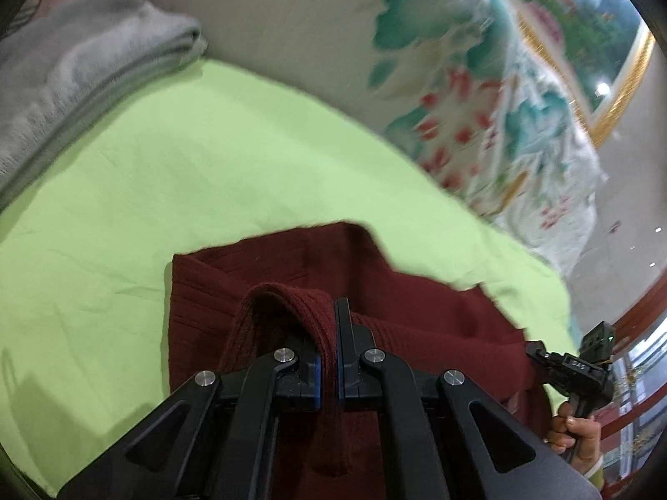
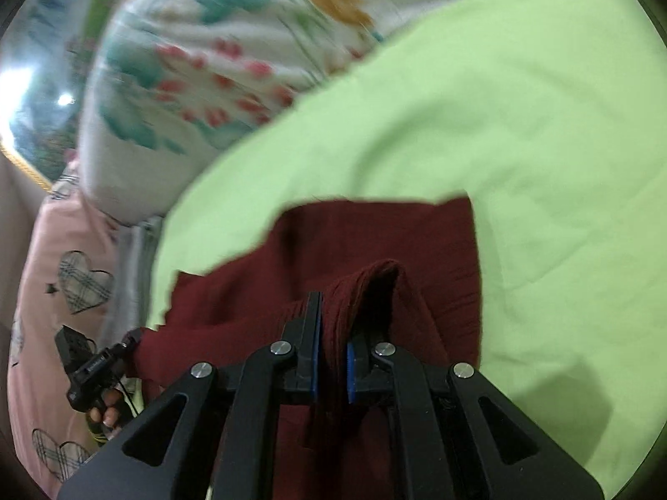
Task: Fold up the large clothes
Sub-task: 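Grasp the hoodie hem with both tools and lift it toward the hood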
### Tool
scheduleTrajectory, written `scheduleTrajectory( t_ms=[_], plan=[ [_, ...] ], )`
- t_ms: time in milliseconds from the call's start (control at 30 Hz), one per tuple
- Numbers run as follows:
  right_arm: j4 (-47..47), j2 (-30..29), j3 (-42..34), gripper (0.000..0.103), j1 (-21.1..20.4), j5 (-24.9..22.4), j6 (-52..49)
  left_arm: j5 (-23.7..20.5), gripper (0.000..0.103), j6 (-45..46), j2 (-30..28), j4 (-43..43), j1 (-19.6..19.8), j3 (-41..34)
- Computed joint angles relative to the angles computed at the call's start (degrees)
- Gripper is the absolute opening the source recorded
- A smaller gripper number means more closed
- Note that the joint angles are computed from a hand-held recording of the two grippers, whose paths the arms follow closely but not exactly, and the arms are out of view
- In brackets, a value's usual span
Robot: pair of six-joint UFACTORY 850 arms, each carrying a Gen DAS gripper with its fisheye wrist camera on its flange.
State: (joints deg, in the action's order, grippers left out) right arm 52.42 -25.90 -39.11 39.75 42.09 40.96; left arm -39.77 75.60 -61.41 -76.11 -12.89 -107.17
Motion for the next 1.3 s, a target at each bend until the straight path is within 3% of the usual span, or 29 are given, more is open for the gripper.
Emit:
scheduleTrajectory(
  t_ms=[100, 200, 233, 300, 433, 500, 567, 667, 767, 833, 933, 1067, 1200, 1300],
  plan=[
    [-3.33, -1.14, 0.89, 0.010, 0.14, 3.29, 5.35, 0.09, 0.004, -4.91, -3.01, 4.44, -0.39, -3.25],
    [-2.66, -0.26, 2.05, 0.012, 1.33, 4.94, 6.30, -0.35, 0.007, -4.20, -2.49, 3.26, -0.05, -1.41],
    [-0.90, 0.20, 2.12, 0.013, 1.99, 4.83, 5.12, -0.54, 0.008, -3.19, -1.54, 2.06, 0.22, 0.24],
    [7.29, 1.32, 1.53, 0.026, 4.47, 4.71, -1.47, -2.61, 0.011, -0.35, 1.07, -0.79, 1.00, 4.62],
    [17.35, 1.72, -1.04, 0.030, 9.78, 7.32, -11.30, -6.89, 0.017, 8.03, 7.35, -3.72, 0.78, 14.94],
    [15.90, 0.74, -3.24, 0.030, 10.43, 5.98, -14.65, -9.59, 0.021, 11.10, 9.21, -2.56, -0.65, 18.35],
    [11.90, -1.09, -6.61, 0.030, 9.35, 0.12, -18.98, -10.82, 0.023, 12.00, 9.78, -0.42, -2.44, 19.41],
    [15.22, -3.69, -10.84, 0.030, 7.20, -6.85, -29.33, -5.21, 0.023, 12.13, 9.47, 2.69, -6.00, 18.79],
    [15.49, -3.41, -10.77, 0.029, 4.71, -7.94, -30.42, -5.03, 0.022, 8.29, 6.06, 5.29, -6.80, 13.25],
    [23.21, -2.99, -11.35, 0.030, 3.18, -7.94, -37.40, -1.79, 0.022, 5.55, 4.17, 5.68, -6.84, 9.09],
    [27.12, -1.61, -9.89, 0.033, 0.95, -6.12, -37.75, 0.21, 0.022, -0.22, 0.63, 6.67, -5.92, 1.99],
    [36.75, 0.46, -7.43, 0.059, 1.50, -0.42, -38.12, 4.60, 0.024, -5.74, -1.90, 7.50, -4.66, -3.34],
    [40.29, 2.49, -4.54, 0.059, 4.73, 3.82, -33.79, 4.76, 0.027, -6.97, -1.82, 4.32, -2.02, -2.90],
    [40.58, 3.55, -3.01, 0.059, 8.17, 6.37, -29.69, 3.32, 0.027, -3.07, 1.03, -0.12, -0.33, 2.64]
  ],
)
